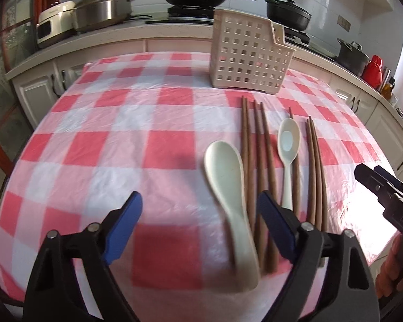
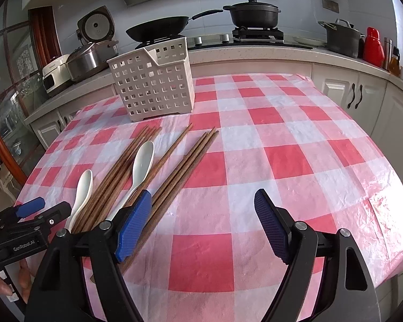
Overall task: Organize utensils
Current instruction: 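Lower the left gripper onto a white spoon and close on it, then close the right gripper on the other white spoon while the left gripper lifts its spoon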
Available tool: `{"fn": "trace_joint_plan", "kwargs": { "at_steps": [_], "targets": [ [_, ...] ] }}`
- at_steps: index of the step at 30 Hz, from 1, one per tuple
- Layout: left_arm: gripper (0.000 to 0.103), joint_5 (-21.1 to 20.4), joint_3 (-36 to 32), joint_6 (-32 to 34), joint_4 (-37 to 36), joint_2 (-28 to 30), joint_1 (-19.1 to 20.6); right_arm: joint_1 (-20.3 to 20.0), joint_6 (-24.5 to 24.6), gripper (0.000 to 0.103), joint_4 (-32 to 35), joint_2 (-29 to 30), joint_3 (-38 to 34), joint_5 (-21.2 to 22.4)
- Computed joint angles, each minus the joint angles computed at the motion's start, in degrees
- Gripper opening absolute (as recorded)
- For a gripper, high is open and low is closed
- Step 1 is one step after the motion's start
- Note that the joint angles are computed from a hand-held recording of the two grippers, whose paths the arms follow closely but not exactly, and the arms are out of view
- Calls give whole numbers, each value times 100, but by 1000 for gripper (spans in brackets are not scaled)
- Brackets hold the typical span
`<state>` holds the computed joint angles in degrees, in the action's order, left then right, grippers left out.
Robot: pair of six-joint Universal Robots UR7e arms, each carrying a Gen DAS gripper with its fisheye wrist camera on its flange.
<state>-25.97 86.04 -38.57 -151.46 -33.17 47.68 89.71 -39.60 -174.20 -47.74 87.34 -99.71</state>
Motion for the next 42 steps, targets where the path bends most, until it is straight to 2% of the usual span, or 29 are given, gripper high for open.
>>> {"fn": "trace_joint_plan", "kwargs": {
  "at_steps": [11, 15, 20, 26, 31, 37, 42],
  "targets": [
    [53, -382, -881, 368, 94, 355, 323, 59, 234, 62, 364, 345, -685, 23],
    [42, -503, -978, 374, 201, 399, 358, 94, 234, 62, 475, 431, -823, 64],
    [35, -516, -998, 548, 73, 457, 357, 127, 216, 62, 545, 520, -912, 33],
    [35, -514, -900, 753, -247, 411, 337, 201, 134, 59, 737, 661, -1073, -57],
    [35, -305, -762, 1019, -589, 345, 240, 282, 200, 52, 1262, 802, -1367, -3],
    [35, -130, -575, 1215, -999, 218, 174, 418, 123, 51, 1563, 964, -1551, -72],
    [35, -89, -443, 1405, -1350, 134, 151, 552, 75, 47, 1704, 1205, -1780, -384]
  ]
}}
